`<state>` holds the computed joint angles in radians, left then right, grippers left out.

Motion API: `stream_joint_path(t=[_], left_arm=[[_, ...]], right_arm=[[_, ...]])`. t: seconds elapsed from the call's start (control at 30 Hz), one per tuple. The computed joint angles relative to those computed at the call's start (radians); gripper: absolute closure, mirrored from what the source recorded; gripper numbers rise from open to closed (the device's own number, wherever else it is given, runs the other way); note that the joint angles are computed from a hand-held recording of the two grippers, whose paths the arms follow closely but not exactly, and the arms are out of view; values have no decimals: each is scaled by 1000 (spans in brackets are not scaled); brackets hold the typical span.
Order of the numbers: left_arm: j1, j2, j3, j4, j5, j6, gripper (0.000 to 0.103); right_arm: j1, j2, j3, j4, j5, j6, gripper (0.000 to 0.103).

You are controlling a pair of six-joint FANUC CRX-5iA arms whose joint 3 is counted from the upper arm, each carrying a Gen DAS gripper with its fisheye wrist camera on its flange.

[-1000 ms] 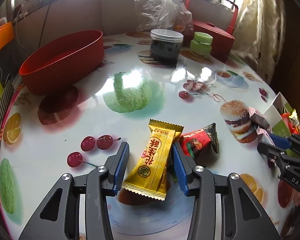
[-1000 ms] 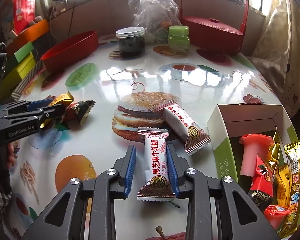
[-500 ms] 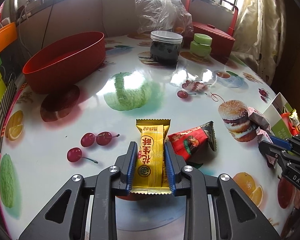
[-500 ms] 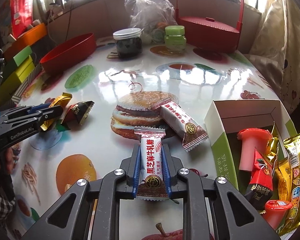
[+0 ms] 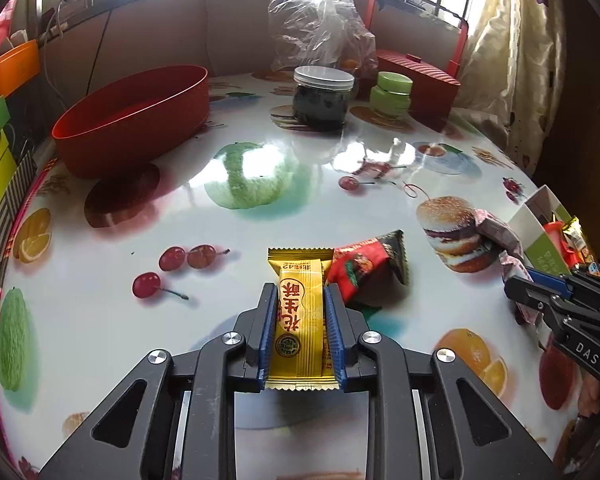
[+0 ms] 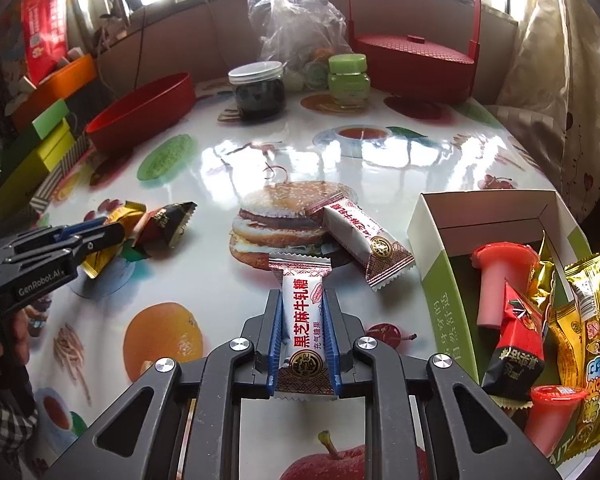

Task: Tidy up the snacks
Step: 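Lift the white candy bar and gold peanut-candy packet off the table with both grippers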

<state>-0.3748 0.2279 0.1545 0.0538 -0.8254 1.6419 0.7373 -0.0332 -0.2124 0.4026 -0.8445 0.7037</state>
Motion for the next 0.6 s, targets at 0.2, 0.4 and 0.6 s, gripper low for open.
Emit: stream_joint_path(t=[0.2, 0.4, 0.6], left_arm=[[-6, -15, -20, 0, 2, 5, 78], [-8, -33, -43, 12, 10, 12, 79], [-19, -51, -57, 18, 21, 10, 79]], right_arm=[[14, -21, -19, 18, 4, -24, 85], [23, -39, -34, 33, 9, -48, 85], [28, -58, -51, 49, 15, -70, 85]])
